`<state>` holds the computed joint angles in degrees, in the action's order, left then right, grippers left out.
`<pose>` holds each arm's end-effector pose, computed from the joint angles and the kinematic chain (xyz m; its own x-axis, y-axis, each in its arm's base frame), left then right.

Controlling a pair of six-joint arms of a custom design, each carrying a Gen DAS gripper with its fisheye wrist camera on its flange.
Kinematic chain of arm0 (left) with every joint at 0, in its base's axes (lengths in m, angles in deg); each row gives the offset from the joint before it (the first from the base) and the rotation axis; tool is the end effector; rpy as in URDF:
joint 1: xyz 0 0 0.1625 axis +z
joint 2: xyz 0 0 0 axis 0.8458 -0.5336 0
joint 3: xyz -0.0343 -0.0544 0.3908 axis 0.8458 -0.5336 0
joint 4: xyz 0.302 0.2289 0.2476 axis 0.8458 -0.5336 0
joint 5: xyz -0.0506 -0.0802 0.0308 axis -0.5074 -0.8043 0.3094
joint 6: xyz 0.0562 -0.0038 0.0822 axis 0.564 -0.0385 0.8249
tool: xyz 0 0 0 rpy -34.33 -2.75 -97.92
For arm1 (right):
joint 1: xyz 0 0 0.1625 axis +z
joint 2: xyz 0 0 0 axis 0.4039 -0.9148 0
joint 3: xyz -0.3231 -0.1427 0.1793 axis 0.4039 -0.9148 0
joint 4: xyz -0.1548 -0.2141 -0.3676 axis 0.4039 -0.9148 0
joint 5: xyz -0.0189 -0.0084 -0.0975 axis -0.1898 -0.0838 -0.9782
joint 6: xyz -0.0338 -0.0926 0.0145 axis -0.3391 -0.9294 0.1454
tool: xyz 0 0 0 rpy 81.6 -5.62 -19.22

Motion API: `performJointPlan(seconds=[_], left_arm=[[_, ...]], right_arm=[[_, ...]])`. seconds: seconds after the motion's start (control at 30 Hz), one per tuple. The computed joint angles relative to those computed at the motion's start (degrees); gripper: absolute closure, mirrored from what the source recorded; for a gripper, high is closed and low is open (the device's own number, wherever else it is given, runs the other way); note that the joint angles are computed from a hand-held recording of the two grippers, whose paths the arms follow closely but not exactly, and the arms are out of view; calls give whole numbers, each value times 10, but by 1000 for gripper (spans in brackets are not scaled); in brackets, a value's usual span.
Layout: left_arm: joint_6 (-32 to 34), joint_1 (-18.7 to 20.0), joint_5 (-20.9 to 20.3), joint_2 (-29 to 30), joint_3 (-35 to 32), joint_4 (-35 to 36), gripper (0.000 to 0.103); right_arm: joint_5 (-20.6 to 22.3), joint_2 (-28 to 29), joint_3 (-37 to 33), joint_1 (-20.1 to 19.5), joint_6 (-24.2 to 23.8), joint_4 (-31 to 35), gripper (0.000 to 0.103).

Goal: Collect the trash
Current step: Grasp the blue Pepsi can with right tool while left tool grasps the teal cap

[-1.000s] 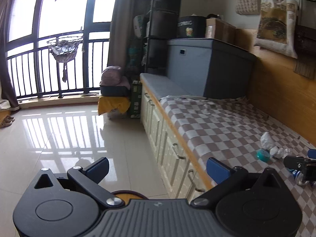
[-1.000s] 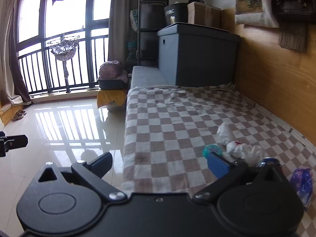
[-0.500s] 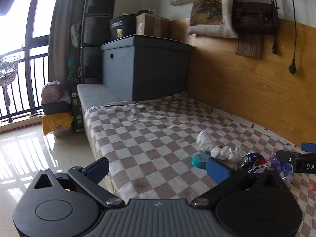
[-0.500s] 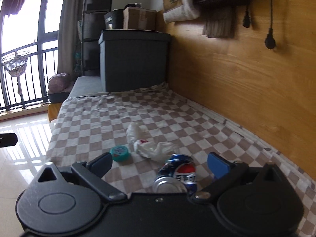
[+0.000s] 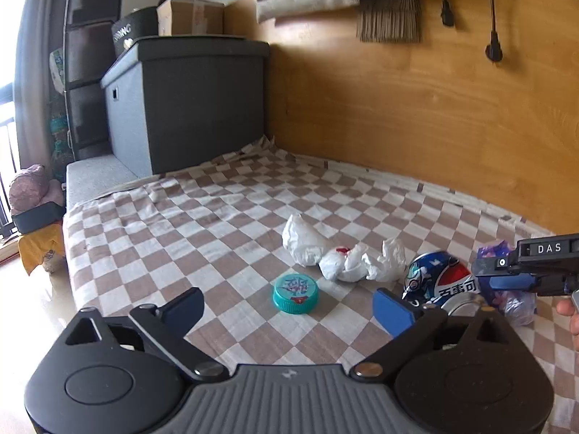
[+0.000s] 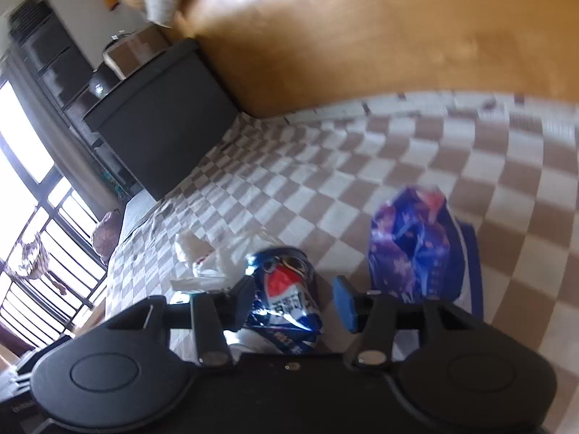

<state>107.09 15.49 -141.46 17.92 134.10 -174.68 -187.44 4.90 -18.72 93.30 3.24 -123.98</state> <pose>-0.0743 -0.7616 0.4526 -0.5288 0.6508 -0.5448 0.8477 0.3742 -0.3759 0.4029 -0.6684 0.0644 -0.8804 0.4581 0.1229 0.0373 0.3252 -0.9449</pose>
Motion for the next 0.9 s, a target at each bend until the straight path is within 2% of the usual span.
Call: performJointPlan(seconds=[0.13,0.3,0.4,0.57,0.67,0.73,0.8,0.9], left_arm=[[28,-1,10,25,-11,-8,9],[53,-3,35,65,-35,-8,14],[65,-5,62,95,-57,-11,18],[91,-8,80,133,-87,-14,20],[96,-9,88,147,-101,-6,30],[83,-8,81,152,-108,6,42],[72,-10,77,150,-106,15,53],[71,-12,65,138,-87,18,53]], right_arm=[[28,-2,18,-15,35,-14,59],[40,13,3,-18,-11,-32,58],[25,26,-12,-14,-37,-34,58],[6,43,-30,-7,-73,-50,58],[12,44,-28,-5,-78,-61,58],[24,42,-23,-5,-80,-66,58],[53,32,-6,-9,-62,-73,58],[94,18,19,-17,-27,-80,59]])
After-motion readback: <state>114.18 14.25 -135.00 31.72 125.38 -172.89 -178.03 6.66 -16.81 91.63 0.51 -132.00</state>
